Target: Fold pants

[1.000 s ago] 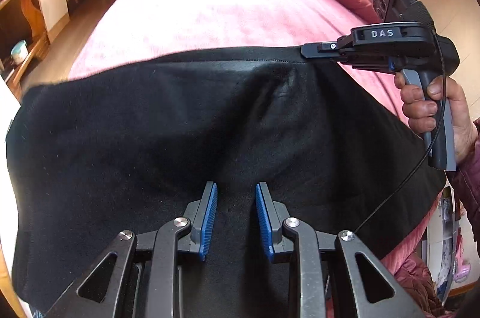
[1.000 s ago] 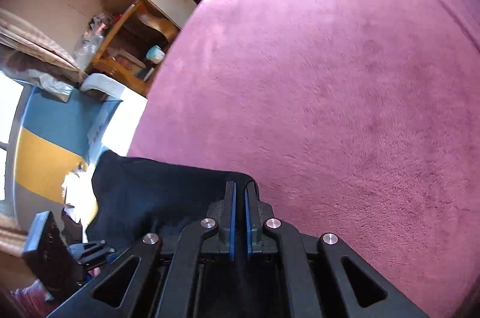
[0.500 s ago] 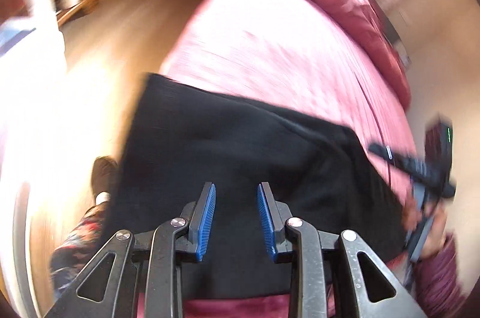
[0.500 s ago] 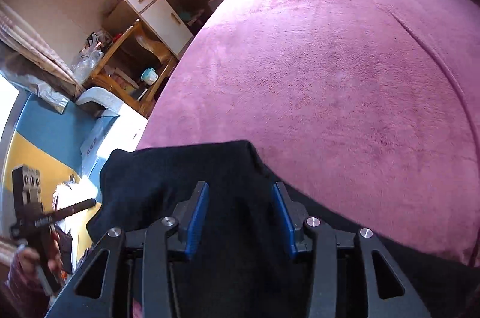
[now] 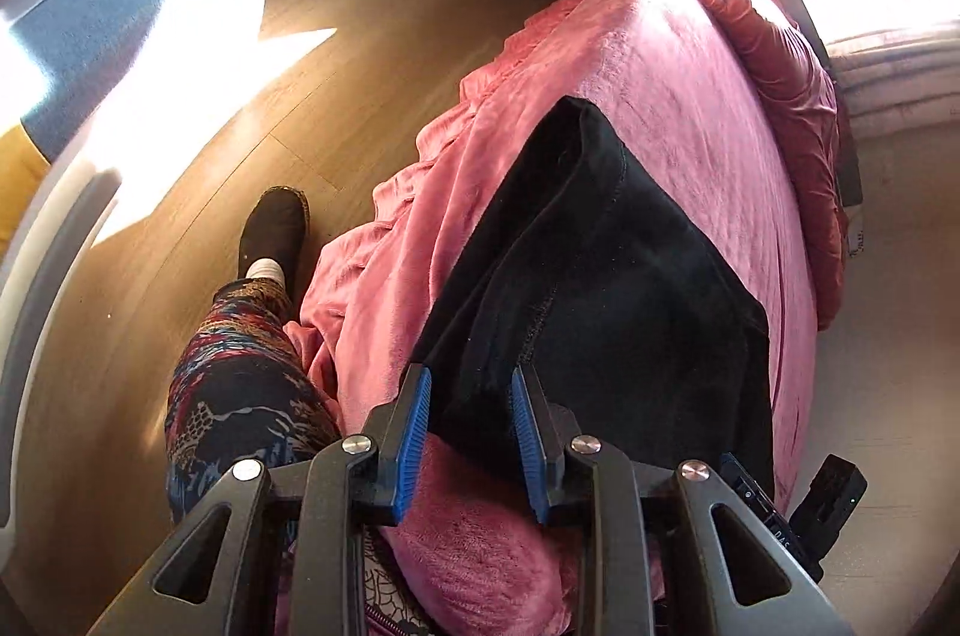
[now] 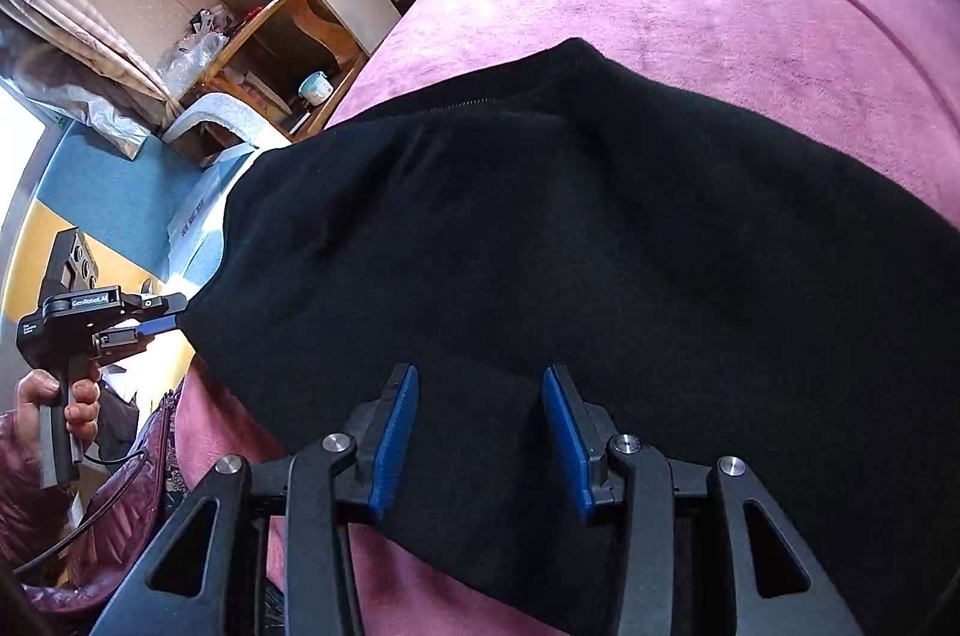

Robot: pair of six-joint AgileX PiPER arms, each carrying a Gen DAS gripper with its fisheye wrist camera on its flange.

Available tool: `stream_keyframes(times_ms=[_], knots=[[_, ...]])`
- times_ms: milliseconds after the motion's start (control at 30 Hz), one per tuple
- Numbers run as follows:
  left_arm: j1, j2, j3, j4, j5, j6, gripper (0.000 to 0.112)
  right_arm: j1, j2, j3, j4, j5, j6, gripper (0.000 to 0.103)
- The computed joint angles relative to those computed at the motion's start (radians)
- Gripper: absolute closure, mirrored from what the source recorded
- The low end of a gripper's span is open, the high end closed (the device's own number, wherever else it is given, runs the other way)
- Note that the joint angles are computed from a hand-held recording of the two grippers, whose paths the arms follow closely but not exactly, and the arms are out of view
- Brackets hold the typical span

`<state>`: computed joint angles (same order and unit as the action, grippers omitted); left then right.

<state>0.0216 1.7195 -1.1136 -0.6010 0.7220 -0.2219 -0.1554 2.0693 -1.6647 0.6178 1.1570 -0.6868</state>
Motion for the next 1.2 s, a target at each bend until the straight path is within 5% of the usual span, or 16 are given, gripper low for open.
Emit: stream_keyframes(times_ms=[67, 200, 300, 600, 767, 933, 1200], knots=[[-0.031, 0.01, -0.012, 0.034, -0.017, -0.004, 0.102, -0.003, -0.016, 0.033, 0.003, -0.014, -0.006, 0.058], [-0.061, -0.012, -0.022, 0.115, -0.048, -0.004, 0.108, -0.031, -0.051, 0.079, 0.016, -0.009, -0.026, 0.058], [-0.043, -0.053, -0.022, 0.163, -0.02, 0.006, 0.108, -0.064, -0.08, 0.12, 0.02, 0.024, -0.081, 0.058], [-0.06, 0.01, 0.001, 0.254, -0.017, -0.043, 0.102, -0.092, -0.12, 0.275, 0.0, -0.072, -0.174, 0.058], [-0.136, -0.08, -0.039, 0.578, -0.013, -0.341, 0.093, -0.11, -0.116, 0.26, 0.006, -0.05, -0.184, 0.058], [-0.253, -0.062, -0.153, 0.529, -0.039, -0.213, 0.088, -0.176, -0.16, 0.279, 0.029, -0.036, -0.178, 0.061], [-0.493, 0.243, -0.488, 0.301, 0.033, 0.141, 0.088, -0.354, -0.127, 0.136, -0.101, -0.051, -0.073, 0.061]])
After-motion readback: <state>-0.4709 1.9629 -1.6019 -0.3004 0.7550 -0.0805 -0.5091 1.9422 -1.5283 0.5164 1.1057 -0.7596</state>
